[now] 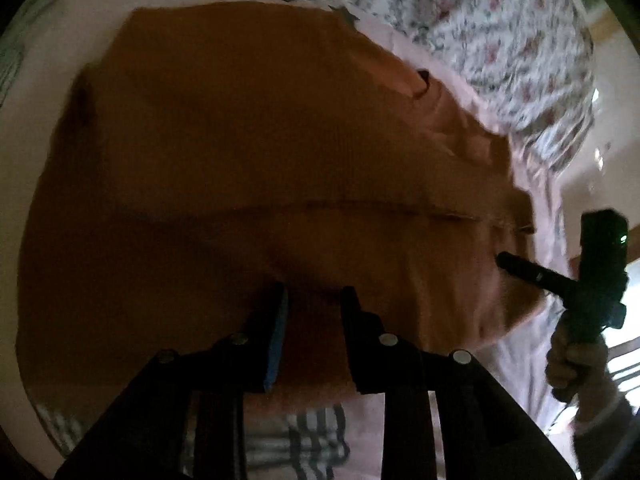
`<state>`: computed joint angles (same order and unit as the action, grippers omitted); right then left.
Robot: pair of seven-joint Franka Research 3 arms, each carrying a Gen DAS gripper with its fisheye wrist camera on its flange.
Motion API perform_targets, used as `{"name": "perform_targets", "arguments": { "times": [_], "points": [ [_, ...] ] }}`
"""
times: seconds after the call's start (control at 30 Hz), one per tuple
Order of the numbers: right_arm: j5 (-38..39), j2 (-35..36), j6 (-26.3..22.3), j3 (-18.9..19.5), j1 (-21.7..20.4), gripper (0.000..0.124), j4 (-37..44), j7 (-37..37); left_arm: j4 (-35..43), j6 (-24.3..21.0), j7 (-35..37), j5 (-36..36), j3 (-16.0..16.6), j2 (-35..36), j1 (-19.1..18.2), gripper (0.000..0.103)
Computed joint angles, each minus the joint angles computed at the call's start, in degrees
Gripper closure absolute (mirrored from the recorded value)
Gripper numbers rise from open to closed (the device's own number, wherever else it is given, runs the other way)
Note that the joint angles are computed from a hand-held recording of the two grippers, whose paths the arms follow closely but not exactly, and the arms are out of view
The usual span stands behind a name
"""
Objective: Fold small clothes
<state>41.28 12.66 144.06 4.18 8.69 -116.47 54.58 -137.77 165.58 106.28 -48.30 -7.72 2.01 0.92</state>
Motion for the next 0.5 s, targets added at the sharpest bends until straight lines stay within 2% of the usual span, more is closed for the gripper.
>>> {"name": "perform_targets", "arguments": {
  "times": [0.1, 0.13, 0.2, 0.3, 0.4, 0.47, 0.5],
  "points": [
    [-10.4, 3.7, -0.2, -0.8, 2.4, 0.086, 3.7, 1.3, 3.8, -1.2, -0.9, 5.2, 0.6, 2.6, 1.0, 0.075],
    [-11.3, 4.8, 0.0, -0.6, 2.3, 0.088, 5.3, 0.4, 5.7, -1.7, -3.2, 9.7, 1.3, 4.0, 1.5, 0.078],
    [-16.0, 7.6, 2.6, -2.1, 3.3, 0.088, 9.3, 4.0, 10.2, -3.5, -6.0, 14.3, 1.9, 6.9, 3.4, 0.085],
    [-14.4, 11.8, 4.1, -1.8, 1.0, 0.092, 16.7, 7.2, 15.7, -3.3, -13.3, 21.6, 3.7, 9.9, 5.1, 0.084],
    [-16.7, 13.0, 10.8, -4.0, 1.3, 0.089, 18.9, 15.0, 16.5, 0.9, -28.8, 35.0, 9.6, 9.6, 2.8, 0.056],
    [-15.5, 12.8, 12.8, -3.5, -0.3, 0.089, 19.3, 18.0, 15.3, 3.0, -38.2, 42.0, 13.3, 8.3, 1.6, 0.054],
    [-14.5, 12.3, 13.5, -2.9, -1.3, 0.089, 19.0, 18.7, 14.9, 3.0, -40.6, 43.7, 14.0, 7.8, 1.8, 0.054]
  ]
}}
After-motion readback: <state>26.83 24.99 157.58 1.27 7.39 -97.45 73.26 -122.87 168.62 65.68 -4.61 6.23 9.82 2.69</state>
